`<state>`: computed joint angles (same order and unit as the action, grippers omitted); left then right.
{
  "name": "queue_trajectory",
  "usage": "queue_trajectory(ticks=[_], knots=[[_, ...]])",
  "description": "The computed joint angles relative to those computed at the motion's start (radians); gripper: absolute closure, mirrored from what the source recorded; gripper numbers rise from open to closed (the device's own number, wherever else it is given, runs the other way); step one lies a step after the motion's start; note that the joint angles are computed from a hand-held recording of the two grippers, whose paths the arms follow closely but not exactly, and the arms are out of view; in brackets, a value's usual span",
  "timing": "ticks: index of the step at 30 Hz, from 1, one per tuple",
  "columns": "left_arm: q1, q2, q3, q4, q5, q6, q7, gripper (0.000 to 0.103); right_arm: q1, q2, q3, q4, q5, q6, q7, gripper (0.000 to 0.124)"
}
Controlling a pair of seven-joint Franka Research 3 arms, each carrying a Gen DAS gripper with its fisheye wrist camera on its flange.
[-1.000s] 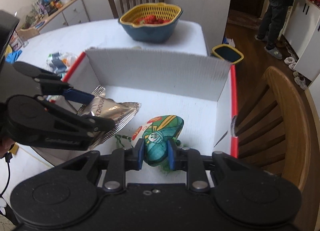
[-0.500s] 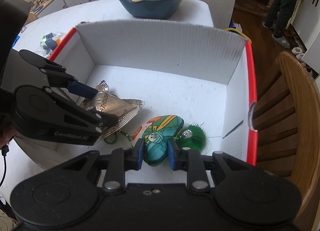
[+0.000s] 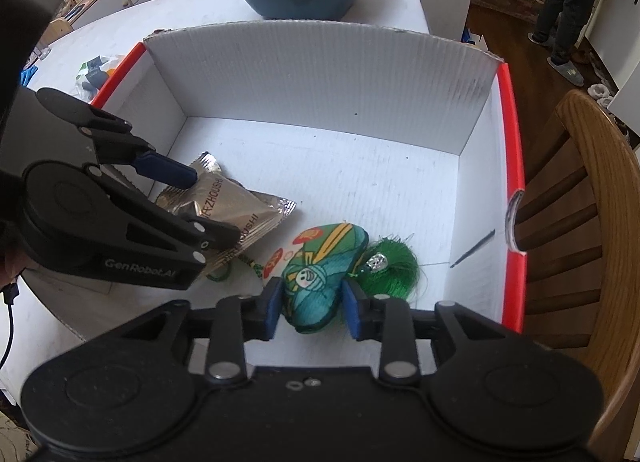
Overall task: Organize objects
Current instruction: 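Carry both items into the red shoebox and open both tools, then withdraw both tools from the shoebox back over the table items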
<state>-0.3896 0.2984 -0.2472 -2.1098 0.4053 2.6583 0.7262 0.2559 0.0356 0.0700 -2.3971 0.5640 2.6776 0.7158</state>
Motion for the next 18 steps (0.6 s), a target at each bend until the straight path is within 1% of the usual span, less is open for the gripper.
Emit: queue_trajectory(ticks=[2,7,10,12,13,15,16,18], knots=[[0.001,-0.007,-0.002,-0.005,-0.004,0.003,0.002,0.041,-0.001,-0.004,-0.001,-0.003,0.003,0.001,-0.005,0.088],[-0.009,-0.039,0.003,-0.031,0.023,0.012,-0.030,0.040,-0.001,-0.018,-0.003,-0.015,0.023,0.008,-0.024,0.080],[-0.011,-0.066,0.004,-0.056,0.040,0.029,-0.053,0.040,-0.001,-0.041,-0.006,-0.026,0.053,0.005,-0.045,0.072],[-0.012,-0.087,0.006,-0.076,0.057,0.046,-0.077,0.040,0.002,-0.060,-0.009,-0.036,0.077,0.007,-0.067,0.064],[-0.012,-0.098,0.007,-0.088,0.066,0.060,-0.090,0.040,0.004,-0.069,-0.010,-0.041,0.091,0.009,-0.079,0.063],[-0.012,-0.124,0.008,-0.111,0.086,0.074,-0.119,0.037,0.009,-0.089,-0.014,-0.052,0.118,0.012,-0.103,0.061],[-0.014,-0.137,0.010,-0.122,0.104,0.080,-0.138,0.034,0.012,-0.097,-0.017,-0.056,0.130,0.010,-0.112,0.059],[-0.013,-0.166,0.010,-0.147,0.137,0.095,-0.175,0.034,0.018,-0.116,-0.021,-0.065,0.156,0.016,-0.125,0.051]])
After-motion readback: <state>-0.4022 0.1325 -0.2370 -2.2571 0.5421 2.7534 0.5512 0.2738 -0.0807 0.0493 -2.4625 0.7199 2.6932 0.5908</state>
